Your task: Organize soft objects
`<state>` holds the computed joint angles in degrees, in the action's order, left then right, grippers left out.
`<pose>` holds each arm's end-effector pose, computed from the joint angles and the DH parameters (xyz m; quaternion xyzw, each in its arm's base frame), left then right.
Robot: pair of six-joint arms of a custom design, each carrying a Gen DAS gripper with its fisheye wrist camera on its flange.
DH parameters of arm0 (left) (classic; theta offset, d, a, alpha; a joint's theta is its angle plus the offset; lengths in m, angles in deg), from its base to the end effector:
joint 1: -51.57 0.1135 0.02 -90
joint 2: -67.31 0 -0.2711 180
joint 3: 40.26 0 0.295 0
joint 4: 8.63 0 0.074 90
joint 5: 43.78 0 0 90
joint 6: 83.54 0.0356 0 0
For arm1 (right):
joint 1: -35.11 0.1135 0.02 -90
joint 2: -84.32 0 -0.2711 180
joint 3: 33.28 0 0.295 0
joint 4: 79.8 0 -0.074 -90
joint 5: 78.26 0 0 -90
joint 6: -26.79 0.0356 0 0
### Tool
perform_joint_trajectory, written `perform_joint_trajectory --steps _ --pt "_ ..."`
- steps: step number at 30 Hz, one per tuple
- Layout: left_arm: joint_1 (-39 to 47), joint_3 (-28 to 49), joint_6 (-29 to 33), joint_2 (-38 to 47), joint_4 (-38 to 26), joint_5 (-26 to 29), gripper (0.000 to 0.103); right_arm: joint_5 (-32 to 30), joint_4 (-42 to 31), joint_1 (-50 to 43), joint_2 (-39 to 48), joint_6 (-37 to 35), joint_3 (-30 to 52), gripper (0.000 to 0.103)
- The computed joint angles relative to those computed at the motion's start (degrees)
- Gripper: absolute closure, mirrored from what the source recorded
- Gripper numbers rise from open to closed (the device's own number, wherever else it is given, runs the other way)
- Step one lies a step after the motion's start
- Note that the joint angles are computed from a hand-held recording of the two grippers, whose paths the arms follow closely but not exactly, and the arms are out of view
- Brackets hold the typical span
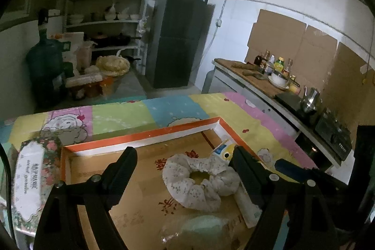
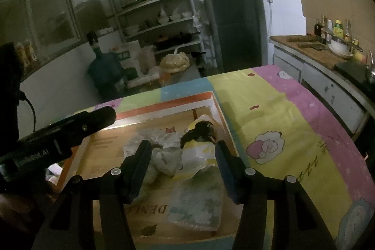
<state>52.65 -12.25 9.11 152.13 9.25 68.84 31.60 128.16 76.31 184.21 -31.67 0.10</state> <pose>0.2404 -0.0092 0.0695 0.0967 0.8836 -0.1631 0.4282 0.2098 0.1676 0.0430 -0.0001 0.8905 0.1284 0.4364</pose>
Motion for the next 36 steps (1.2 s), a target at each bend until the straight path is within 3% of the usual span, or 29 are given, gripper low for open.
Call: perform_joint_trajectory --steps 9,24,30,33,36 --pt "7.17 -6.55 2.05 -13.38 -1.78 2.16 0.020 2.32 -1.62 4.27 -2.13 1.37 -0.10 0.045" --pt "25.03 -10.39 10.69 -33.91 -18.25 12.10 0.021 6.84 -6.25 12.44 -3.03 2.75 3.79 0.045" --pt "34.53 -10.42 16.24 -38.58 -25.05 18.21 0.021 8.14 -8.89 15.58 -3.18 2.40 6.27 0.043" --pt "39.74 -9.52 19.82 -38.19 -27.75 21.60 0.021 9.18 -10.36 17.50 -3.02 2.35 7.75 0.036" --pt "44.75 -8.31 23.37 -37.04 -29.82 24.70 0.021 10.16 -11.57 19.48 -2.47 2.23 9.52 0.036"
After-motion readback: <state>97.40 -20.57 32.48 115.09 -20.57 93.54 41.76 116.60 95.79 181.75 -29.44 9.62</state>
